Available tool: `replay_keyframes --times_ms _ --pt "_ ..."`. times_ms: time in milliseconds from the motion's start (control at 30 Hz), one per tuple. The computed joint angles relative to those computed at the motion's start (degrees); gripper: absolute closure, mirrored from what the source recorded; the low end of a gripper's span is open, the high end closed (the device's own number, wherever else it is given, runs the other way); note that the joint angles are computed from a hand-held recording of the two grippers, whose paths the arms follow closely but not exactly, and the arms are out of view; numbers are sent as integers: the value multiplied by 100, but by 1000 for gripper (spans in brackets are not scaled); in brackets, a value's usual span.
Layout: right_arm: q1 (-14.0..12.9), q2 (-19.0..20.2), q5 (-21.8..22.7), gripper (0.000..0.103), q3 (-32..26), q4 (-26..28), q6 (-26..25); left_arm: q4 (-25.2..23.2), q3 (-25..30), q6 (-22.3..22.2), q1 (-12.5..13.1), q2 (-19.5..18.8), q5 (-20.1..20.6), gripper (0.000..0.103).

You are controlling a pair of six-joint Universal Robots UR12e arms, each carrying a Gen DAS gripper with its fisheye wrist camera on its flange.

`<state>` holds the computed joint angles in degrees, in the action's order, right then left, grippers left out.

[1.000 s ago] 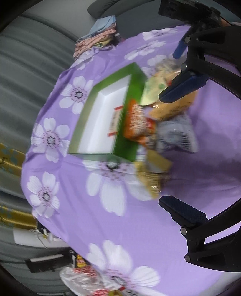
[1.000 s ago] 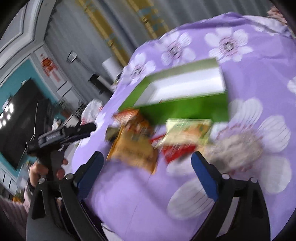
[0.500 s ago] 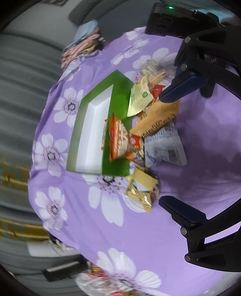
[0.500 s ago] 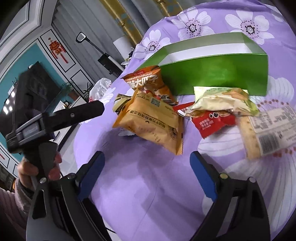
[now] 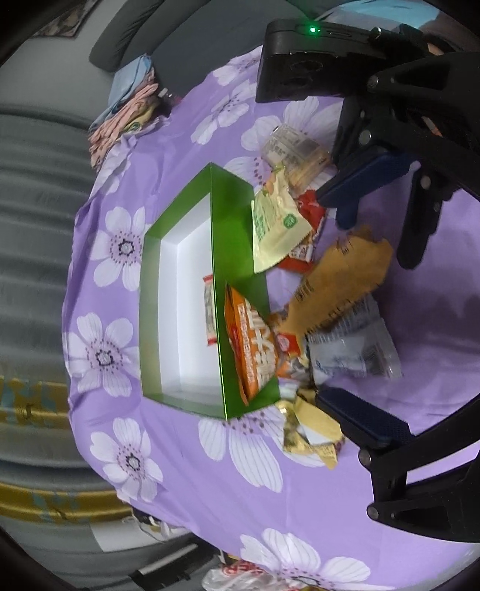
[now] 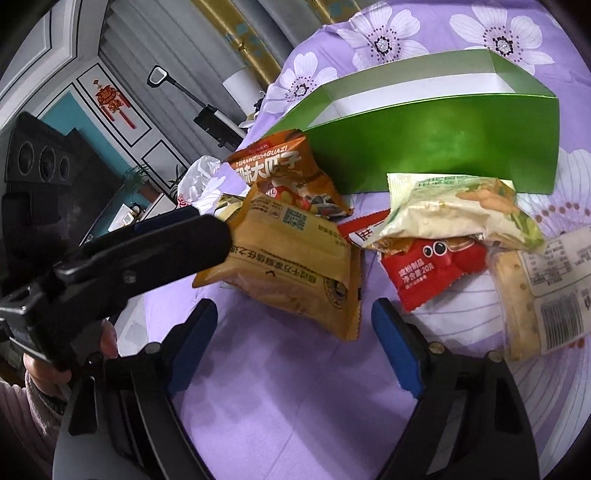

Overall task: Organize snacks
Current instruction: 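Withdraw the right tool and reach toward the yellow-brown cake packet, then close the right gripper on the yellow-brown cake packet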

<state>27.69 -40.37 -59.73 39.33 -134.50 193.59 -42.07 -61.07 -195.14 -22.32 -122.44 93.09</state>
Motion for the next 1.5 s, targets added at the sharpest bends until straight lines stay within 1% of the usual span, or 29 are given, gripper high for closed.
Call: replay_keyframes --times_ms 67,100,167,233,333,400,433,500,533,600,633,733,767,800,833,933,1067,1200,1300,1433,1500 --pt "0 6 29 21 3 -15 1 -40 58 52 -13 -43 -21 9" --pt "1 8 38 21 9 -28 9 -76 94 92 -18 -71 -56 13" --pt "5 1 20 25 25 -31 -10 -184 150 114 -15 -108 -117 26" --pt "16 20 -32 29 -23 11 -31 -289 188 100 0 -136 -228 30" --pt "19 77 -80 35 -138 92 9 -302 190 85 -6 -142 -165 32" --pt "11 77 -66 39 -134 81 44 -303 185 63 -2 -136 -157 38" --pt "10 69 -62 40 -118 75 45 -322 188 55 1 -136 -141 41" --pt "18 55 -109 40 -91 45 12 -320 173 52 8 -128 -154 41" --pt "25 49 -135 43 -84 43 -15 -315 174 52 8 -129 -145 42" --pt "27 74 -120 56 -132 120 -58 -325 175 68 11 -128 -149 46" --pt "30 91 -116 64 -167 177 -72 -289 156 81 14 -120 -150 50" --pt "42 103 -142 66 -203 206 -137 -232 124 89 28 -104 -200 56" --pt "44 111 -147 68 -216 206 -144 -220 119 82 32 -101 -209 60" --pt "40 115 -131 71 -217 179 -145 -213 118 54 44 -102 -288 64" --pt "35 117 -116 78 -222 192 -158 -228 126 2 52 -109 -341 67" --pt "28 123 -116 80 -227 186 -124 -144 70 -105 65 -96 -353 70" --pt "44 102 -189 88 -183 82 -195 -13 -15 -267 92 -56 -416 72" --pt "43 57 -189 90 -94 -106 -207 106 -102 -317 116 5 -505 72" --pt "31 -24 -144 91 45 -266 -150 167 -153 -349 141 55 -619 72" --pt "42 -146 -170 96 223 -549 -200 307 -230 -303 121 145 -603 72" --pt "39 -195 -150 98 306 -791 -161 372 -258 -304 126 181 -698 76"
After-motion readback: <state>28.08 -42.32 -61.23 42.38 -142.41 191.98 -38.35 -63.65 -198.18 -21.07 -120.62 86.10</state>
